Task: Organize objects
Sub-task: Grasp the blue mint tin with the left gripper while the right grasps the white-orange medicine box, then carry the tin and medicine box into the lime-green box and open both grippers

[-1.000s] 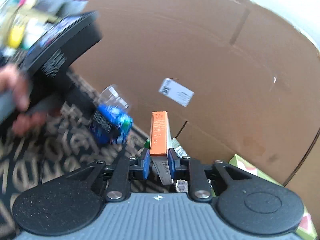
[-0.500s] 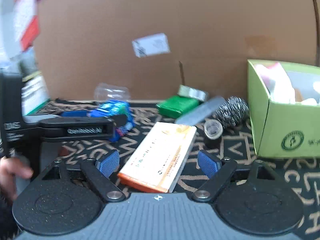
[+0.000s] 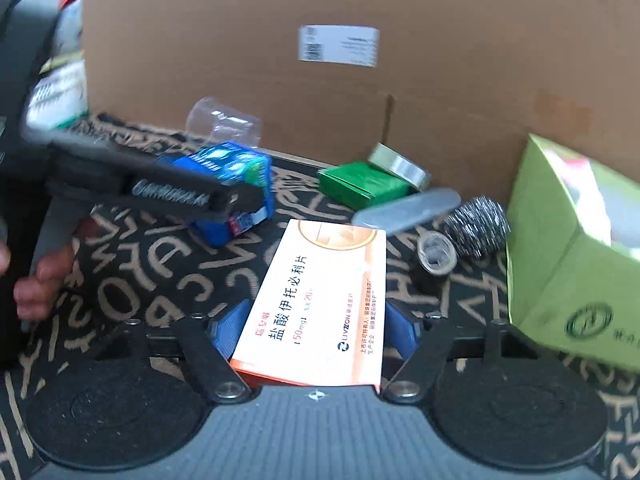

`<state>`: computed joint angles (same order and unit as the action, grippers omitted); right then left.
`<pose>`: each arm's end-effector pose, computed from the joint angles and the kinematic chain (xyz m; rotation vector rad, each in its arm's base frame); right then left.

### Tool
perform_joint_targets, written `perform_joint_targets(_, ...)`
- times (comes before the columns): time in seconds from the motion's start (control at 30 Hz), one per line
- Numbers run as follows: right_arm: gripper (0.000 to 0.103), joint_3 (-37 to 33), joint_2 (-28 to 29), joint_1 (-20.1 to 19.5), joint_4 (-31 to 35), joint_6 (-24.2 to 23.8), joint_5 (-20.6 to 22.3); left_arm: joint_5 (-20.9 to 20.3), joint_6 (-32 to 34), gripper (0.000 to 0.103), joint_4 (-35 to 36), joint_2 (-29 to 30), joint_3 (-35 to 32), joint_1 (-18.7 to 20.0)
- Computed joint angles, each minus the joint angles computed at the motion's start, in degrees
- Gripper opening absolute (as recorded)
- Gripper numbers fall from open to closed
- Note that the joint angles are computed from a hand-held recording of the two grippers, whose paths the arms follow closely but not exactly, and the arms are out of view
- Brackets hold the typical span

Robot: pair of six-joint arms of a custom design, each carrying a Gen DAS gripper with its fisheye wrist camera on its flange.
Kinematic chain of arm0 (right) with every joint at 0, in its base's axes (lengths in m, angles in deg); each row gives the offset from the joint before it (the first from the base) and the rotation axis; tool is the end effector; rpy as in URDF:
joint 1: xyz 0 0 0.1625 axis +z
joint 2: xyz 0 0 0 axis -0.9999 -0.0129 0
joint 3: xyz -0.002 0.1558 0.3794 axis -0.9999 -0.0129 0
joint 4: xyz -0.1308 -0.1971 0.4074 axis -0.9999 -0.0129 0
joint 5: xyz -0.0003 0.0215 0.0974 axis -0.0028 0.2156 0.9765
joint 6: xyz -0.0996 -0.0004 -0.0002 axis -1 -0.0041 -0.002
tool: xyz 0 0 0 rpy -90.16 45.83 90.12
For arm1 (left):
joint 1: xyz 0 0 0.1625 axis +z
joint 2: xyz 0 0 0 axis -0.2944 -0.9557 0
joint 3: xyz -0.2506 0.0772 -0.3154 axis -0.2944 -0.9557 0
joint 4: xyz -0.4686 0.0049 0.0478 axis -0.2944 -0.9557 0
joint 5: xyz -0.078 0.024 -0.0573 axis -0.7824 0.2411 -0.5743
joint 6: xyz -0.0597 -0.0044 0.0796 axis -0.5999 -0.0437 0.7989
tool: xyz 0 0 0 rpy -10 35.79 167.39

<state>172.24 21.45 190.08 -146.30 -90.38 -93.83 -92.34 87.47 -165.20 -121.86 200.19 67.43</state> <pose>0.2199 -0.4806 -0.0192 1.5354 -2.3352 0.6510 -0.0463 -0.4151 0.1838 0.0000 1.9234 -1.2825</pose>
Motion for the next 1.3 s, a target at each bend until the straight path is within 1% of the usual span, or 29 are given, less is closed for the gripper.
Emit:
perform_joint_targets(0.03,0.082,-0.3,0.6,0.2,-1.1,0.5,-0.6,1.0,2.3,0.064,-2.5,1.8,-0.8,-0.1)
perform_joint_targets(0.07,0.082,-0.4,1.4,0.5,-3.0,0.3,-1.2,2.0,4.1,0.073,-4.3,3.2,-1.5,-0.1)
perform_joint_targets(0.1,0.082,-0.6,2.1,0.7,-4.4,-0.6,-1.5,2.8,5.7,0.075,-6.2,4.5,-2.2,-0.2)
perform_joint_targets(0.13,0.082,-0.5,2.5,0.8,-5.4,-1.6,-1.2,3.1,5.9,0.075,-6.6,5.0,-2.4,-0.2)
perform_joint_targets(0.17,0.082,-0.7,2.9,0.9,-5.9,-2.2,-1.1,2.8,4.9,0.069,-5.4,4.7,-2.4,-0.1)
perform_joint_targets(0.2,0.079,-1.0,3.3,1.1,-5.6,-2.5,-1.2,2.2,2.6,0.061,-2.7,3.7,-2.0,0.1)
perform_joint_targets(0.23,0.072,-1.7,3.5,0.8,-4.3,-2.5,-0.6,1.8,1.0,0.057,-0.7,3.1,-1.8,0.2)
perform_joint_targets(0.3,0.072,-2.0,2.8,0.7,-2.1,-1.6,0.1,2.1,2.4,0.056,-1.9,3.9,-2.0,0.1)
perform_joint_targets(0.4,0.072,-1.7,2.6,0.4,-1.8,-1.4,1.1,2.9,3.9,0.056,-3.6,5.1,-2.3,-0.3)
perform_joint_targets(0.47,0.072,-1.0,2.1,0.2,-2.9,-2.0,2.9,3.4,2.6,0.056,-2.9,4.9,-2.1,-0.6)
perform_joint_targets(0.53,0.072,0.0,1.6,0.0,-5.5,-3.3,5.0,3.4,-0.9,0.056,-0.2,3.4,-1.5,-1.0)
perform_joint_targets(0.6,0.072,0.6,0.6,-0.6,-6.6,-3.6,7.5,2.1,-4.3,0.056,2.4,0.8,-0.7,-1.7)
perform_joint_targets(0.67,0.072,0.8,-0.5,-1.2,-7.0,-2.5,9.6,0.3,-7.4,0.056,4.4,-1.5,-0.2,-2.5)
perform_joint_targets(0.77,0.072,1.0,-1.6,-2.2,-10.7,-2.3,12.1,-1.7,-7.1,0.056,3.3,-2.0,-1.2,-3.6)
perform_joint_targets(0.87,0.072,0.4,-2.6,-3.3,-13.9,-1.0,13.3,-2.4,-3.4,0.056,0.7,0.6,-4.4,-4.3)
perform_joint_targets(0.93,0.072,-0.4,-3.3,-4.1,-15.4,1.5,13.8,-4.4,-1.1,0.056,-1.2,2.5,-6.7,-4.3)
perform_joint_targets(1.03,0.072,-1.8,-3.5,-5.6,-19.8,3.9,14.7,-7.7,1.0,0.056,-1.1,5.4,-10.6,-3.9)
perform_joint_targets(1.17,0.073,-4.8,-2.6,-7.1,-25.8,5.9,13.7,-11.4,6.0,0.056,-1.2,10.8,-16.9,-3.6)
perform_joint_targets(1.23,0.073,-6.6,-1.8,-8.0,-28.3,5.4,12.9,-12.8,7.7,0.056,-0.3,13.4,-20.1,-3.4)
perform_joint_targets(1.3,0.073,-8.8,-0.9,-8.6,-29.5,4.4,10.7,-14.5,8.9,0.056,1.0,15.6,-23.0,-3.1)
